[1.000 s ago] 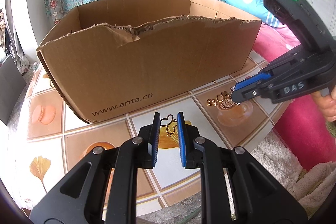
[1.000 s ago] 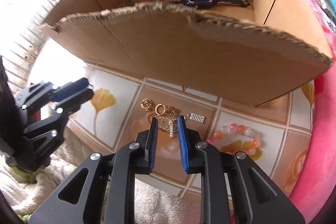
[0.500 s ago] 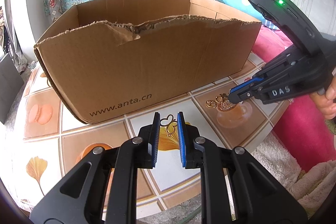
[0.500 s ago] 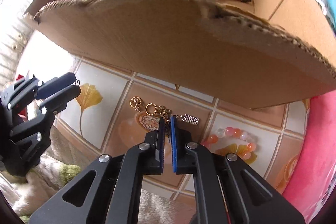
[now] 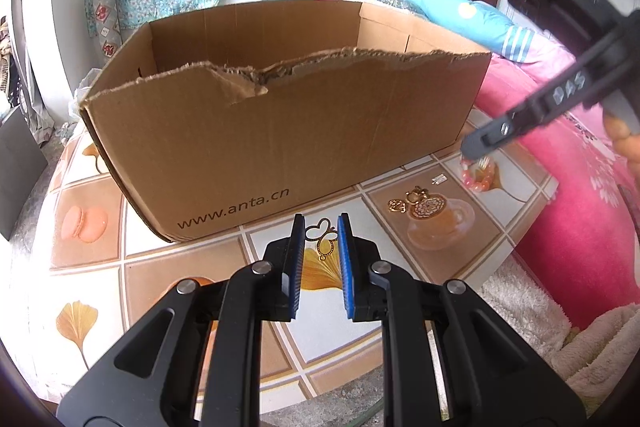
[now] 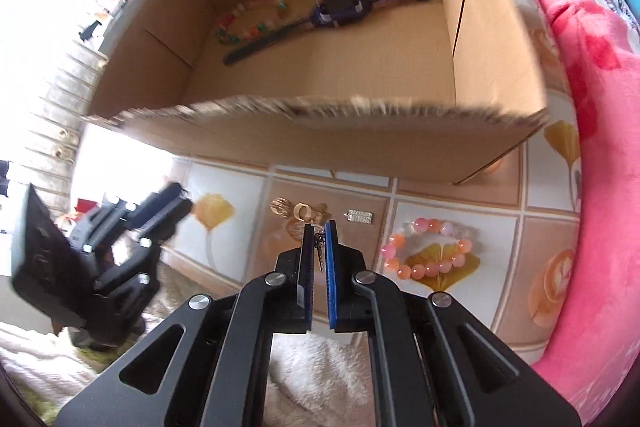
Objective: Organize jewelry
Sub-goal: 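Carry the gold charm over the box and open the left gripper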
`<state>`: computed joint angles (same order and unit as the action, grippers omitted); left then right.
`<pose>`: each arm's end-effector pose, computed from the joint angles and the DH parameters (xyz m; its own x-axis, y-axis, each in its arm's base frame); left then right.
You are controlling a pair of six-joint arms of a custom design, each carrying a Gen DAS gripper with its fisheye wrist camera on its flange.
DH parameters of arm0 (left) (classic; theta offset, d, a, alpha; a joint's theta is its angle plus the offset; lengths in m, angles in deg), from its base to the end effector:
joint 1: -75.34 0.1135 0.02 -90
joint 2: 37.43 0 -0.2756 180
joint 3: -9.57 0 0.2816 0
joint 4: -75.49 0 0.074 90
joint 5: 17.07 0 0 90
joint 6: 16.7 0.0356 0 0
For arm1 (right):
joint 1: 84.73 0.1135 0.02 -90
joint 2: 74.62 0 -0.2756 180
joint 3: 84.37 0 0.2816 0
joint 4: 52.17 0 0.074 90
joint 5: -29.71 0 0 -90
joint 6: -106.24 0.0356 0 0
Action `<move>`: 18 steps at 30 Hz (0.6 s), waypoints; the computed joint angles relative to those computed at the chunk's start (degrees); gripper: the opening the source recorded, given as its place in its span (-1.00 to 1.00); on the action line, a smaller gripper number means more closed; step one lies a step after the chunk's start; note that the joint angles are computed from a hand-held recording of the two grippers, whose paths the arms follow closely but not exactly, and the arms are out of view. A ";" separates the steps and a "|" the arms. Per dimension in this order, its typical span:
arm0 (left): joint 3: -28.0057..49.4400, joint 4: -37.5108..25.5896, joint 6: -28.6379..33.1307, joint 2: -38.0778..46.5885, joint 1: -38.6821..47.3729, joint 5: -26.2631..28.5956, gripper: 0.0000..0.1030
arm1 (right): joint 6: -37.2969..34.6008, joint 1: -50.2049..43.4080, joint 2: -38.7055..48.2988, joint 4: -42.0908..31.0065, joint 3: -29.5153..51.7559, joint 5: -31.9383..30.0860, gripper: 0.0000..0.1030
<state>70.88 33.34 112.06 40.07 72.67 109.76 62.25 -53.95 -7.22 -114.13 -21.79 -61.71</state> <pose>0.2833 -0.0346 0.2168 -0.4429 0.5223 -0.7287 0.8065 0.5872 -0.0693 0.2039 0.1225 0.2436 -0.9225 0.2877 -0.2574 0.2069 0.9314 0.2995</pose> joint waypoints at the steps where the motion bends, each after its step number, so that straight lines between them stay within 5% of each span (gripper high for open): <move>1: -0.14 -0.27 0.23 -0.62 0.53 0.47 -0.71 | 0.04 1.00 -0.73 -1.16 1.32 1.25 -0.90; 6: 2.99 -6.90 1.98 -2.36 3.61 5.99 -0.71 | -1.11 7.96 -5.85 -2.74 4.75 11.75 -0.90; 11: 11.35 -19.09 9.01 -1.33 5.75 11.92 -0.70 | -4.00 11.96 -11.49 4.99 2.44 21.08 -0.90; 18: 26.44 -26.15 6.12 5.00 4.41 16.54 -0.70 | -10.65 -0.62 -10.61 14.60 3.27 10.38 -0.89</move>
